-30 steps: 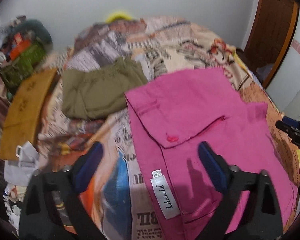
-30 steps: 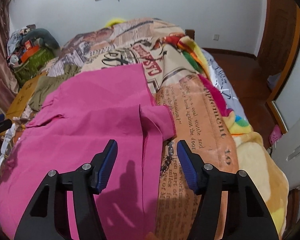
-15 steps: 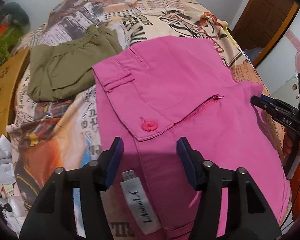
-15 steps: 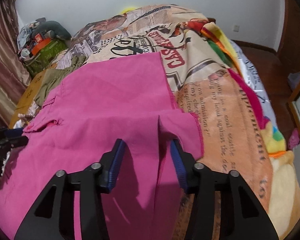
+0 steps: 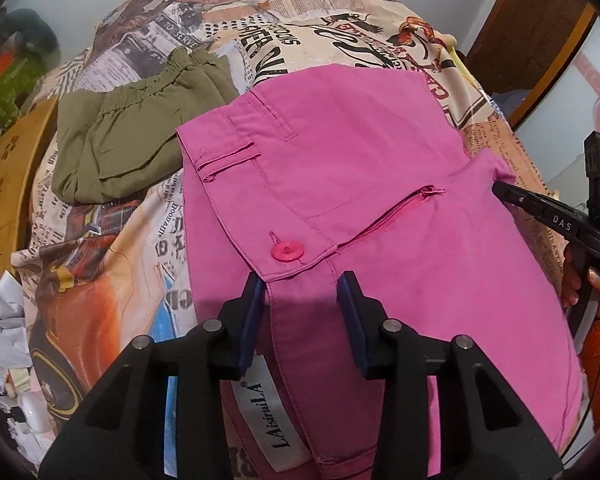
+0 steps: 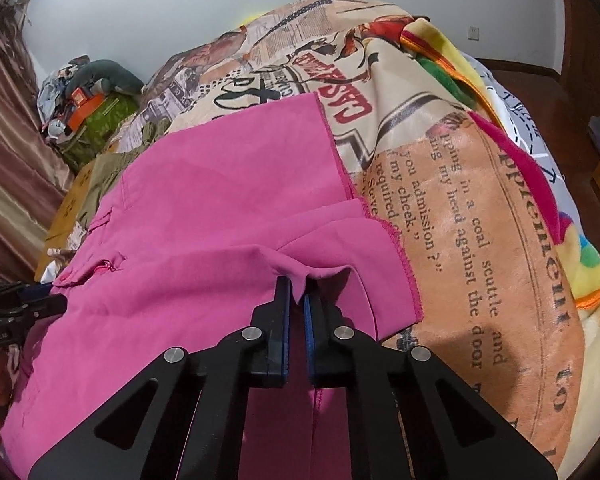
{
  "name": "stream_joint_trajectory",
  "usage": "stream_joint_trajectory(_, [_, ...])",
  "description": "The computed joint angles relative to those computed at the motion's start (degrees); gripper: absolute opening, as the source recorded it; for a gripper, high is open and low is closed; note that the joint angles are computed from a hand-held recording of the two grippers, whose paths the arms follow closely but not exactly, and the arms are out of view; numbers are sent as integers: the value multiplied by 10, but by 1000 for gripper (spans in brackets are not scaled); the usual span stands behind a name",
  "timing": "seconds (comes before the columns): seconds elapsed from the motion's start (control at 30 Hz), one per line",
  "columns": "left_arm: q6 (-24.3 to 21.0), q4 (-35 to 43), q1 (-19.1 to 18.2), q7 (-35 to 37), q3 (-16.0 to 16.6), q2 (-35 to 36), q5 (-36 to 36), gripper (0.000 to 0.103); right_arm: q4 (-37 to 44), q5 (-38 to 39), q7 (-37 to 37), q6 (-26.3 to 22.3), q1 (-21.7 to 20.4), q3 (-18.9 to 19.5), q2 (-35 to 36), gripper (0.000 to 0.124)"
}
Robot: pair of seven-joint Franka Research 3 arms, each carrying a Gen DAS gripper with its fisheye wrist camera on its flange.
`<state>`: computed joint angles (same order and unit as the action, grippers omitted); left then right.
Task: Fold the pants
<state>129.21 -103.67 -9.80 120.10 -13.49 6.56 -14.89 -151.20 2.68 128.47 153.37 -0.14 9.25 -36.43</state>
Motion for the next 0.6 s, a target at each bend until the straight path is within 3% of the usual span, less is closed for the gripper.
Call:
stream_joint_trajectory(0.07, [32,-14,-7,-27,3,-5,43,26,5,0,-5,-9,2,-3,8,4])
stream_joint_trajectory(0.4, [34,-16,-4,-32,1,0,47,26,20,-14,-1,-50,-2,-5,17,4])
stream_joint_trajectory(0.57, [37,-20,-3,-26,0,-1,44,27,28,-76,66,-105,-47,37,-8,2])
stream_joint_trajectory(0.6, [37,-20,-3,-26,0,-2,44,27,22,-73,69,-110,-40,27,-18,2])
